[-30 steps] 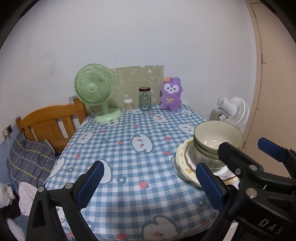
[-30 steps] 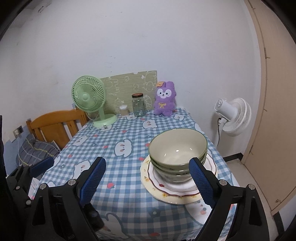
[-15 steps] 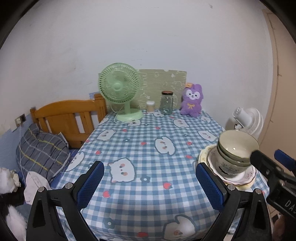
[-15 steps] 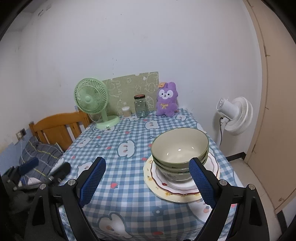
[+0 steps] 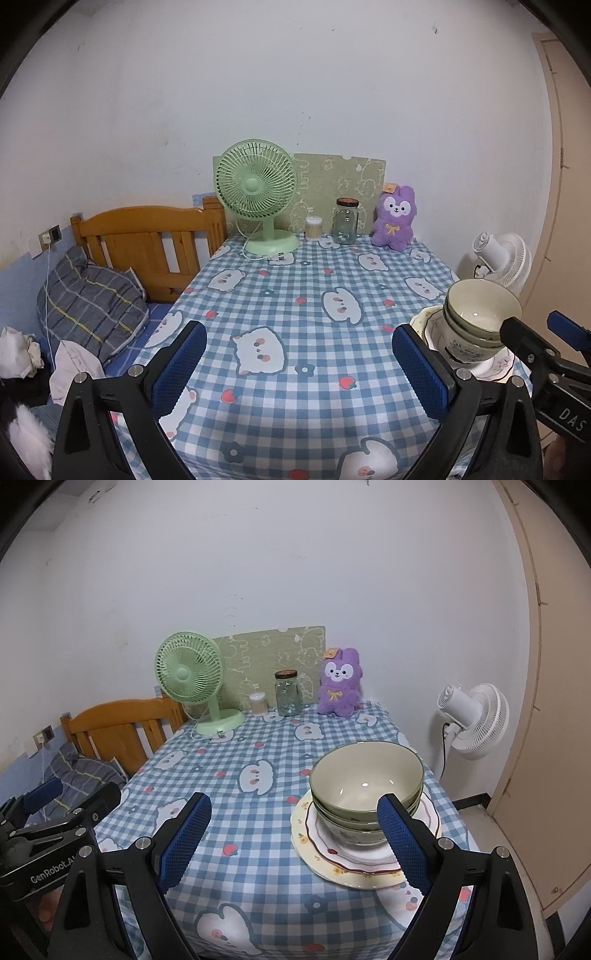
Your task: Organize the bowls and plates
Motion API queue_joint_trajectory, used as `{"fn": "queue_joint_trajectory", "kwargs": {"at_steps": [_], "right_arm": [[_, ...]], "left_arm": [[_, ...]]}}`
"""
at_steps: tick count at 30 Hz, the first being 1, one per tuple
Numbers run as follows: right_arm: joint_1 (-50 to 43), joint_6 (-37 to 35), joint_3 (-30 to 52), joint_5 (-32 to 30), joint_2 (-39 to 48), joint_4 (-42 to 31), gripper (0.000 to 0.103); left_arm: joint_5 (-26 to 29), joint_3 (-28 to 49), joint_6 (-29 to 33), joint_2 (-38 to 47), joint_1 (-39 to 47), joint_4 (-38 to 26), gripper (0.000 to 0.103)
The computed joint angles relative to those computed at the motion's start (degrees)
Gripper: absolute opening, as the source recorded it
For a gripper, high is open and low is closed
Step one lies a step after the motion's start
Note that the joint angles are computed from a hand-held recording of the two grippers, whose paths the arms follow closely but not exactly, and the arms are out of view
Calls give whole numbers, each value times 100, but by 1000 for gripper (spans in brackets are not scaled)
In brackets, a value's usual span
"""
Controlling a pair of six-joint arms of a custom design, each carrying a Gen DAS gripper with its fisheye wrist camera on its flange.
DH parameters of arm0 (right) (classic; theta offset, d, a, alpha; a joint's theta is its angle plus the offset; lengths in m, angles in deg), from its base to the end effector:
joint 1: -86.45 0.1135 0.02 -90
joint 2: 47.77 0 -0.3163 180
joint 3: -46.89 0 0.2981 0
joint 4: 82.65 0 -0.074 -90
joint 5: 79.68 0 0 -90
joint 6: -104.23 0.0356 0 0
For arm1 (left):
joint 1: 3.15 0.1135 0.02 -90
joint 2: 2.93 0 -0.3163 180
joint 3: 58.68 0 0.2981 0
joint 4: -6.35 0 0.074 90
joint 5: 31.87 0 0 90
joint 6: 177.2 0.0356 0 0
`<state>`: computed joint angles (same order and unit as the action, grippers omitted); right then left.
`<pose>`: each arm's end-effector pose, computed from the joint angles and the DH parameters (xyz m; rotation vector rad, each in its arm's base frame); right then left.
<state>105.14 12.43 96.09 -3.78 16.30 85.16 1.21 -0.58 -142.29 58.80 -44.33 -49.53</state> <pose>0.2496 0.0936 0.2721 -0.5172 1.9894 0.4350 0.1815 -0.1192 0.2927 -0.5500 2.0024 0.3262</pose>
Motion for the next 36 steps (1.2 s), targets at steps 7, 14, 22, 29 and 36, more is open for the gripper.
{"fn": "queue_joint_trajectory", "kwargs": {"at_steps": [7, 14, 22, 29, 36], "right_arm": [[24, 22, 5, 3, -8, 3, 93], [8, 38, 16, -18, -28, -13, 93], [-29, 13, 23, -65, -18, -19, 93], [-47, 20, 43, -100, -5, -41, 93], [-25, 43, 70, -61, 31, -46, 93]], "left_arm": [[-76, 35, -70, 17, -87, -75, 102], [-110, 89, -148, 51, -133, -134, 102], [28, 149, -79, 102, -98, -78, 102], [14, 194, -82, 166, -121, -81, 103], [6, 220, -84, 200, -135, -68, 103]]}}
